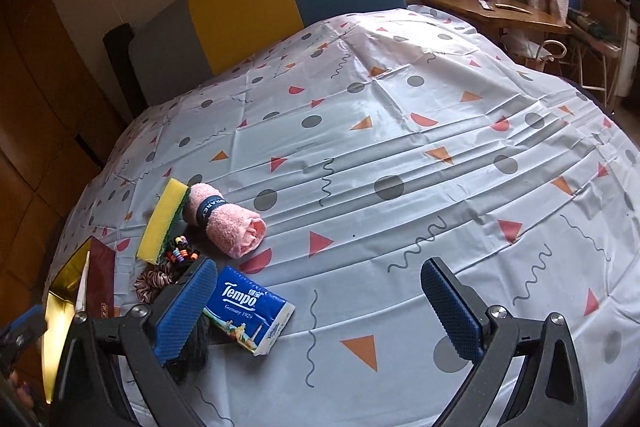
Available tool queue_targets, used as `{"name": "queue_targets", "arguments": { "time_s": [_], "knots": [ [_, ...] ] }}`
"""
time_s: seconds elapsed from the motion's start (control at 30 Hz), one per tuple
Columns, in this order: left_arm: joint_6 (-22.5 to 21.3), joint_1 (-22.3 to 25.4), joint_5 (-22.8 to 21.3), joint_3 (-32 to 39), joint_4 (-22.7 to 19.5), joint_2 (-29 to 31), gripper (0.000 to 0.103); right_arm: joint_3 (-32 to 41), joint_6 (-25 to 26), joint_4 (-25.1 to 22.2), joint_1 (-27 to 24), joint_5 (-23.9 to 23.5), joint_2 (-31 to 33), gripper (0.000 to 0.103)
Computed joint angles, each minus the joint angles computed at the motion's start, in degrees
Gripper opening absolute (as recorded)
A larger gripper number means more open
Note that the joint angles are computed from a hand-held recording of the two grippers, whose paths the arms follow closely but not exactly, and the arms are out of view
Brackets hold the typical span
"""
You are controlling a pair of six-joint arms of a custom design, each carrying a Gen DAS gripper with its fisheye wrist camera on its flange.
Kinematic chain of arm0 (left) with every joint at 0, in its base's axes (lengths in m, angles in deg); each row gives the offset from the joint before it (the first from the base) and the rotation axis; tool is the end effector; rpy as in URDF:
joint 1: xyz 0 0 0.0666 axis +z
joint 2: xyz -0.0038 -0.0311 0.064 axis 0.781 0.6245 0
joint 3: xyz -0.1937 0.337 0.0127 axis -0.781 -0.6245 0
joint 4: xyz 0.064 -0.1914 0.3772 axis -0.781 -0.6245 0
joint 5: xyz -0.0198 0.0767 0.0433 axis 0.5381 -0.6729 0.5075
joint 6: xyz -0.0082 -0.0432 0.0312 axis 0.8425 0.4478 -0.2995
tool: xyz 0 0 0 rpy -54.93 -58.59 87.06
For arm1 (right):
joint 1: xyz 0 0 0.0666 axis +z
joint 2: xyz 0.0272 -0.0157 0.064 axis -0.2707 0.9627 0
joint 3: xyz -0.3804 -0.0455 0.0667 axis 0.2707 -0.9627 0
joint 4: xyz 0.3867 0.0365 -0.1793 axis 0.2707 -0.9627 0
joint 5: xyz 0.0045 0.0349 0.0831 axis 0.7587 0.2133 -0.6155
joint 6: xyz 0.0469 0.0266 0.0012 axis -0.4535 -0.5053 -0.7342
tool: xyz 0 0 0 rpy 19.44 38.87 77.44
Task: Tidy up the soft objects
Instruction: 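Reach the left gripper to the yellow sponge, grasp and lift it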
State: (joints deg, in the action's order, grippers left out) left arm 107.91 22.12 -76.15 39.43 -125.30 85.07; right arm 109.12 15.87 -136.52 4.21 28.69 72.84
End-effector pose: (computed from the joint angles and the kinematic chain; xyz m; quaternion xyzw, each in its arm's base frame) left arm 0.4147 -0.2279 0.5583 0.0279 0.9393 -0.1023 0.3264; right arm 0.4349 0.1522 0.5119 0.1171 0.9253 0.1003 0.3466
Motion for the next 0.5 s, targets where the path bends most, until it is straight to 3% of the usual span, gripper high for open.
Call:
{"name": "queue_targets", "arguments": {
  "time_s": [0.13,0.37,0.5],
  "knots": [
    [-1.15,0.56,2.21,5.11,-0.49,5.77,0.082,0.18,0.49,0.22,0.28,-0.68,0.08,0.103],
    [-4.2,1.85,4.75,16.06,-5.68,18.03,0.09,0.34,0.99,0.32,0.51,-2.32,0.38,0.103],
    [-4.82,2.72,6.91,20.48,-6.97,22.88,0.101,0.51,1.03,0.07,0.44,-3.63,0.8,0.103]
  ]
}}
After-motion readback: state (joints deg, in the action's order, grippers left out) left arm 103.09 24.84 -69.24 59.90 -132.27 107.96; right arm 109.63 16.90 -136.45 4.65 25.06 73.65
